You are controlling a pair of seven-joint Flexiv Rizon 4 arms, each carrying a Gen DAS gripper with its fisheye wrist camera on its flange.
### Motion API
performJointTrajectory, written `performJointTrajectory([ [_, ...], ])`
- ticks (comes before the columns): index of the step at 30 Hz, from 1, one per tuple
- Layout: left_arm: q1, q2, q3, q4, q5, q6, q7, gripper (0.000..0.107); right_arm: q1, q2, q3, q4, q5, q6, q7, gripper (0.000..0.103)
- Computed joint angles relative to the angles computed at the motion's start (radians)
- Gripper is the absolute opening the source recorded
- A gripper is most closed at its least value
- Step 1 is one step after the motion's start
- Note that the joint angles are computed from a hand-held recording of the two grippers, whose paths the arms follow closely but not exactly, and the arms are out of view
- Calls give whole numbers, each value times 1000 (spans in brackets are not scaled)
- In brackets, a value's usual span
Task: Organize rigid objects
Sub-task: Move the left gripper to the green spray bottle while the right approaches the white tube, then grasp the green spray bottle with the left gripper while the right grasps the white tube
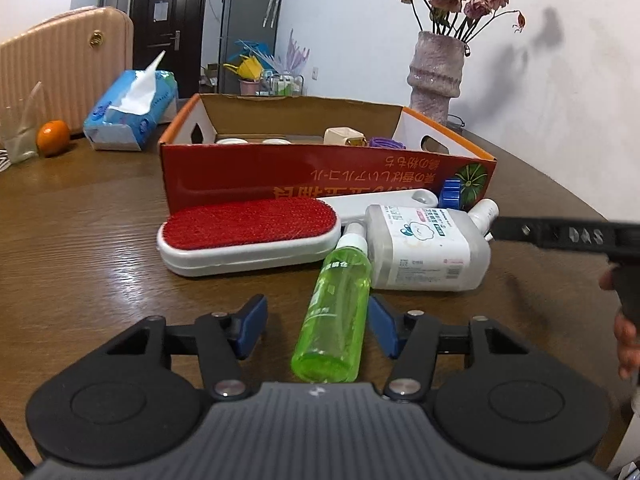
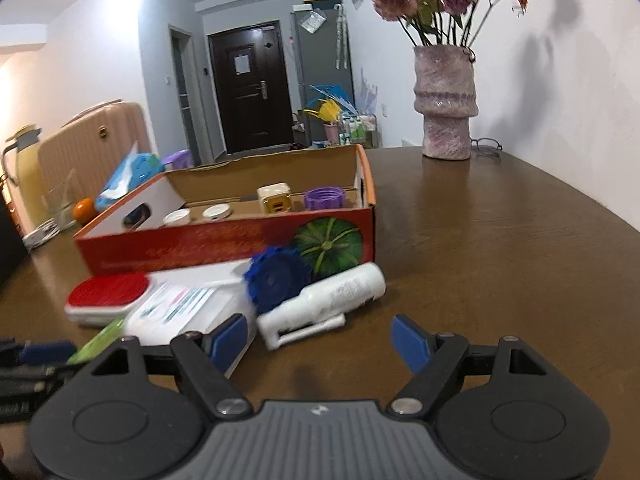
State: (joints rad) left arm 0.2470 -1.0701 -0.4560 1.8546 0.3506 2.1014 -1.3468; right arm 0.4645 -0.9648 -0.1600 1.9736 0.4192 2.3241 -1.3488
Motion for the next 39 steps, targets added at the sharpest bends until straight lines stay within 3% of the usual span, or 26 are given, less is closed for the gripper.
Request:
performJointTrajectory([
  [9, 49, -50, -82, -49, 15, -66, 33, 53, -101, -32, 21, -107, -104, -112, 104, 70],
  [15, 94, -77, -140, -45, 26, -83, 60, 40, -26, -64, -60, -128, -82, -143, 102, 63],
  [17, 101, -80, -148, -39, 26, -83, 69, 38, 7, -69, -92, -124, -62, -152, 89, 53],
  [20, 98, -76, -143, -28, 23, -70, 78, 34, -34, -52, -46, -95, -116, -115, 80, 37],
  [23, 90, -61, -123, -9, 25, -47, 83, 32, -69, -38, -1, -60, -155, -73, 70, 34],
  [32, 69, 8, -30, 92, 38, 72, 14, 32, -1, -12, -12, 29, -54, -7, 21, 27],
  [39, 55, 77, 50, 177, 77, 186, -79, 32, 12, 19, 35, 91, 7, 100, 1, 27],
])
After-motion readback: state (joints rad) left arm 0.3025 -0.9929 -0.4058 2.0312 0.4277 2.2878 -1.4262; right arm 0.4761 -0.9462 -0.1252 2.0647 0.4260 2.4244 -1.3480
